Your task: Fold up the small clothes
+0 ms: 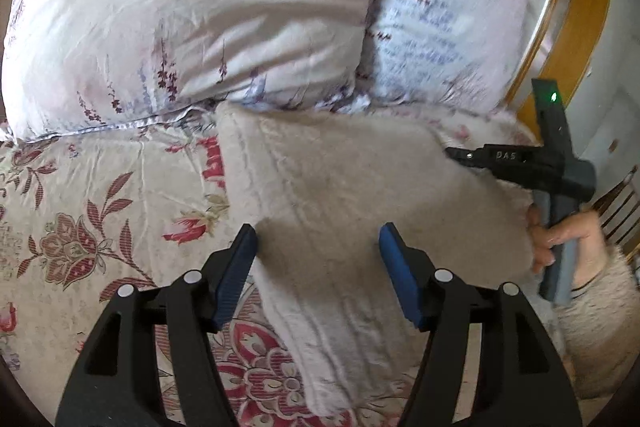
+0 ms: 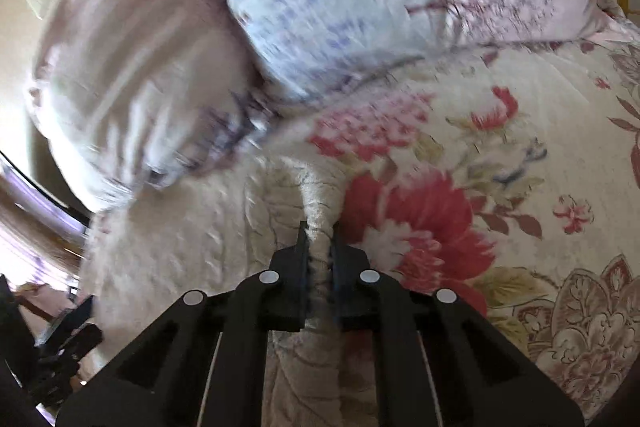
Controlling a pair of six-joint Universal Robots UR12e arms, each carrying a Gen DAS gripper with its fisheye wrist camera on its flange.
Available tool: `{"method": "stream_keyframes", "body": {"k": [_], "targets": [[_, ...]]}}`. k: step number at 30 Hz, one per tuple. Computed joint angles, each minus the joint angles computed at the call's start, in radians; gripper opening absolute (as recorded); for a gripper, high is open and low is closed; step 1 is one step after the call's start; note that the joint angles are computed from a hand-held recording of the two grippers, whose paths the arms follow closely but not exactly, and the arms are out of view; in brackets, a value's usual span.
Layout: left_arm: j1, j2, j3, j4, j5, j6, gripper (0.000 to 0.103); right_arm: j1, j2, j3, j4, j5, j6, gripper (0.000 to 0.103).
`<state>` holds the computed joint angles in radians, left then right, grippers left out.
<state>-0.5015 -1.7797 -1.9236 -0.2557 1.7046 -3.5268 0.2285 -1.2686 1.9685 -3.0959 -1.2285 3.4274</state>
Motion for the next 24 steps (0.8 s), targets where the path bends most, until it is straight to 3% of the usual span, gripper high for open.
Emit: {"method": "stream_keyframes", "body": {"k": [4, 7, 16, 18, 22, 24], "targets": [[-0.010, -0.017, 0.013, -0.031, 0.047, 0.003, 0.071, 0.027, -0.007, -0.021, 0.058, -0.087, -0.056, 0.015], [-0.002, -0.005, -0.006, -0.010, 0.022, -0.036, 0.071, 0.036, -0.035, 0.007, 0.020, -0.126, -0.077, 0.021], [-0.015, 0.044, -0.076, 0.023, 0.049, -0.046, 0.073, 0.044, -0.131, 0.161, -0.158, -0.016, -0.245, 0.022], [-0.021, 0.040, -0.080, 0.016, 0.061, -0.043, 0.074, 0.065, -0.141, 0.180, -0.162, -0.046, -0.306, 0.022], [-0.025, 0.028, -0.079, -0.004, 0.068, -0.052, 0.076, 0.105, -0.131, 0.176, -0.078, -0.153, -0.361, 0.022], [-0.032, 0.022, -0.072, -0.023, 0.090, -0.053, 0.076, 0.122, -0.115, 0.184, -0.115, -0.201, -0.379, 0.022]]}}
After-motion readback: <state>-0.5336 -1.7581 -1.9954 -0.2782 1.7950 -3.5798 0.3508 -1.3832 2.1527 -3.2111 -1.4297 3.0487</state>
